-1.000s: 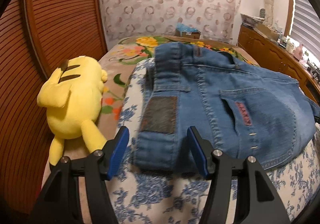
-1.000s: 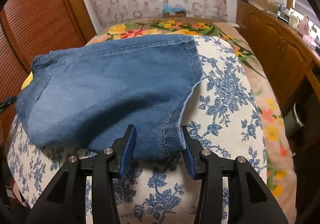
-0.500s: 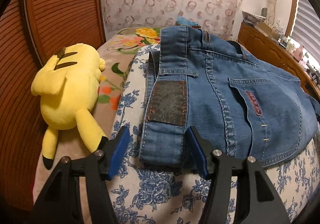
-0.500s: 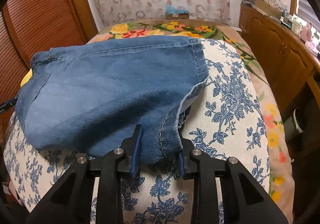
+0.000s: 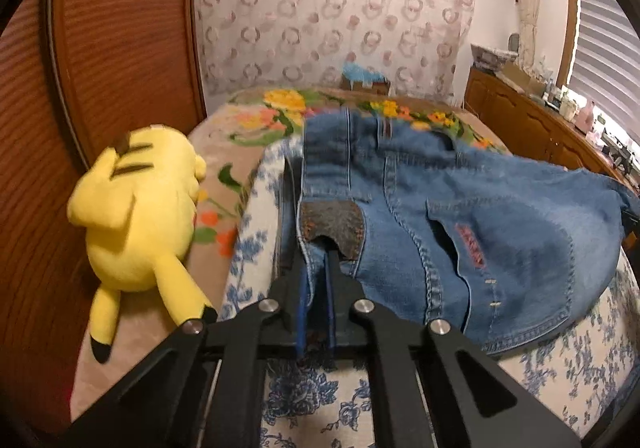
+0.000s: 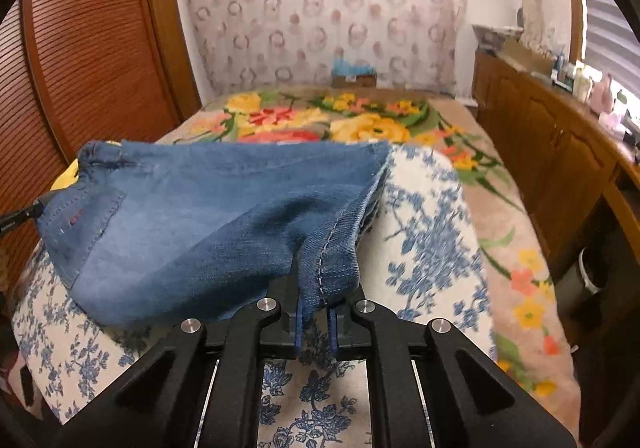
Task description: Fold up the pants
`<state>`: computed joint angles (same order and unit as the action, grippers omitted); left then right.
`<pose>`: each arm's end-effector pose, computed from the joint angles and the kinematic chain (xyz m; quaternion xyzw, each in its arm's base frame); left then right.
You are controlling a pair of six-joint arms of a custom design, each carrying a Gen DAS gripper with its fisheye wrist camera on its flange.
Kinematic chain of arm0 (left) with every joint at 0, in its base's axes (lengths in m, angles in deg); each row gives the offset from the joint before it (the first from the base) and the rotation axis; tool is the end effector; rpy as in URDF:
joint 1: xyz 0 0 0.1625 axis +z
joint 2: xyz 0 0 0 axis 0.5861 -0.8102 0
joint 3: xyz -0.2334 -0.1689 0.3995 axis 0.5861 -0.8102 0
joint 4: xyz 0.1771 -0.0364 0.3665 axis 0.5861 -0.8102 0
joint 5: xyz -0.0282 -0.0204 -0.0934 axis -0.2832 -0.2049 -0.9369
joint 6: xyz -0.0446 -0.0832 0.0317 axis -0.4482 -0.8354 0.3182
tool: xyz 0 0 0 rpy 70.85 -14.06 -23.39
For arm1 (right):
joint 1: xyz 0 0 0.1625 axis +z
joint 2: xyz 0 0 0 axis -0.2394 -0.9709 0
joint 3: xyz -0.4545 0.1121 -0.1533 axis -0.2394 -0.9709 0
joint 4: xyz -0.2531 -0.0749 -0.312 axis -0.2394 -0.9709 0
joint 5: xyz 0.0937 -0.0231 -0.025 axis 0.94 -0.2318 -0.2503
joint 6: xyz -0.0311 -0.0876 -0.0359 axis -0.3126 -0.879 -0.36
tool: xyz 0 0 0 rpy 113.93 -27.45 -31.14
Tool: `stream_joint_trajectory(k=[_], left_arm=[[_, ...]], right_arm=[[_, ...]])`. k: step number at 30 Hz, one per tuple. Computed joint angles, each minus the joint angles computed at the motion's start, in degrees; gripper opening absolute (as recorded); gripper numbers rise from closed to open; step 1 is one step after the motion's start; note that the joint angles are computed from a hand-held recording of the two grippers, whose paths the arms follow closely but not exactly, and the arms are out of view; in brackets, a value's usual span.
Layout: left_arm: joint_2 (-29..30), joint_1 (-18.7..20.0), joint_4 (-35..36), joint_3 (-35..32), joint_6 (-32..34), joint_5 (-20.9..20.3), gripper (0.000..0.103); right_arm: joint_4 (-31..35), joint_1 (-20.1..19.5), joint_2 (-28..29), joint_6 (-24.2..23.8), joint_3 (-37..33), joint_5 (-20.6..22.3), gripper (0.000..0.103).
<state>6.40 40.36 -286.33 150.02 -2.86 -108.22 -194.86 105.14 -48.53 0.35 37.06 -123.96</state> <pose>0.0347 -0.7265 0.2936 0.0423 0.8160 -0.4384 0.3743 0.1314 -0.8466 0.1428 0.3284 -0.8729 0.2860 0.2197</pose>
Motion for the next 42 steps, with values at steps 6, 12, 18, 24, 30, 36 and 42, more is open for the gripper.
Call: stream_joint_trajectory(k=[6, 12, 18, 24, 30, 36, 42], left_arm=[[-1.6, -2.9, -5.1, 1.6, 4.9, 1.0, 0.004], [-4.2, -5.4, -8.4, 6.4, 5.4, 0.9, 0.004], [-6.4, -7.6, -11.7, 13.4, 3.8, 2.6, 0.004], [-6.1, -5.2, -4.5, 15.3, -3.1, 2.9, 0.006], [-4.9, -5.7, -3.2, 15.4, -3.1, 5.2, 0.017], [-5.3, -6.4, -4.9, 15.0, -0.9, 5.3, 0.043], [-5.0, -5.3, -0.8, 11.4, -1.4, 0.8, 0.056]], right_arm=[[-3.7, 0.4, -2.4, -1.3, 2.4, 1.4, 0.003], [-9.3, 0.1, -8.1, -2.0, 9.4, 3.3, 0.003], [-10.0, -1.1, -12.6, -1.8, 16.3, 4.1, 0.003], [-5.8, -3.4, -11.9, -0.7, 17.9, 1.8, 0.003], [-3.0, -4.5, -11.3, 2.1, 17.5, 0.3, 0.022], [-3.4, -5.2, -13.2, 1.6, 19.9, -1.7, 0.040], [-8.4, -5.6, -15.9, 0.3, 22.3, -1.1, 0.045]])
